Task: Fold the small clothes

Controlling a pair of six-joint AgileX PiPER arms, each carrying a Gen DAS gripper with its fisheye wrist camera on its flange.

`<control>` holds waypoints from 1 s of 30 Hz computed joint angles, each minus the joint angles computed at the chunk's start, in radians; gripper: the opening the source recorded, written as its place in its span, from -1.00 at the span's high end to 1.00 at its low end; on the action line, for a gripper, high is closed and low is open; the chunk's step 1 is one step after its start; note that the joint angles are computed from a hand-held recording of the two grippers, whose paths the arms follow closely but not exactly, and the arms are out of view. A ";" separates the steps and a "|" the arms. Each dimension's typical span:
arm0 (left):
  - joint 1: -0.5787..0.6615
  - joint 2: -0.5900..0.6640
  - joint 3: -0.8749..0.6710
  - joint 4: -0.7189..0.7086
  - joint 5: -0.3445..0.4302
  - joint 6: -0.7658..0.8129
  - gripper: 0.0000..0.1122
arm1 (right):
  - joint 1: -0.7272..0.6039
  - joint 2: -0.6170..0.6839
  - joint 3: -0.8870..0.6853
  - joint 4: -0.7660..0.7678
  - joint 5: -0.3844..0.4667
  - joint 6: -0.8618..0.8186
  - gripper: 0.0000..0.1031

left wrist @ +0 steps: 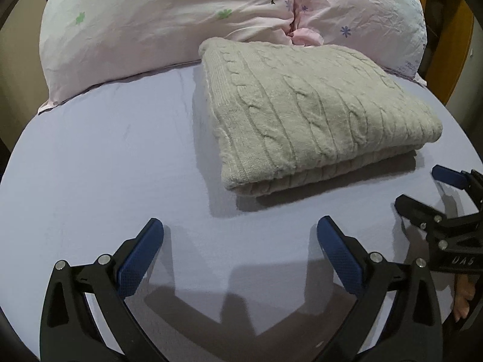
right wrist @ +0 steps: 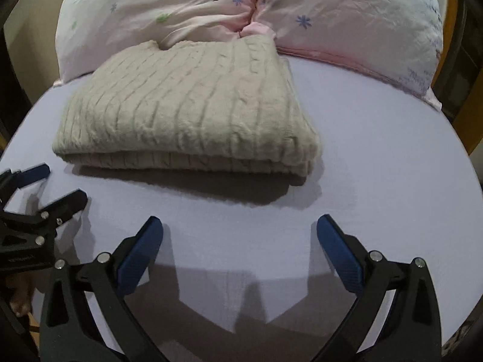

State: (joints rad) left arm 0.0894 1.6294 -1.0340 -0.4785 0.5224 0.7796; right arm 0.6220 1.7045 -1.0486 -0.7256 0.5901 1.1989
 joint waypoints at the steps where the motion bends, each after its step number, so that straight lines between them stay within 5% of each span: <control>1: 0.000 -0.007 0.006 0.000 0.000 -0.002 -0.81 | 0.001 -0.001 0.000 0.000 0.003 0.000 -0.97; 30: 0.005 -0.005 0.008 -0.006 -0.001 0.012 -0.81 | 0.008 -0.008 0.002 0.001 0.011 0.003 -0.97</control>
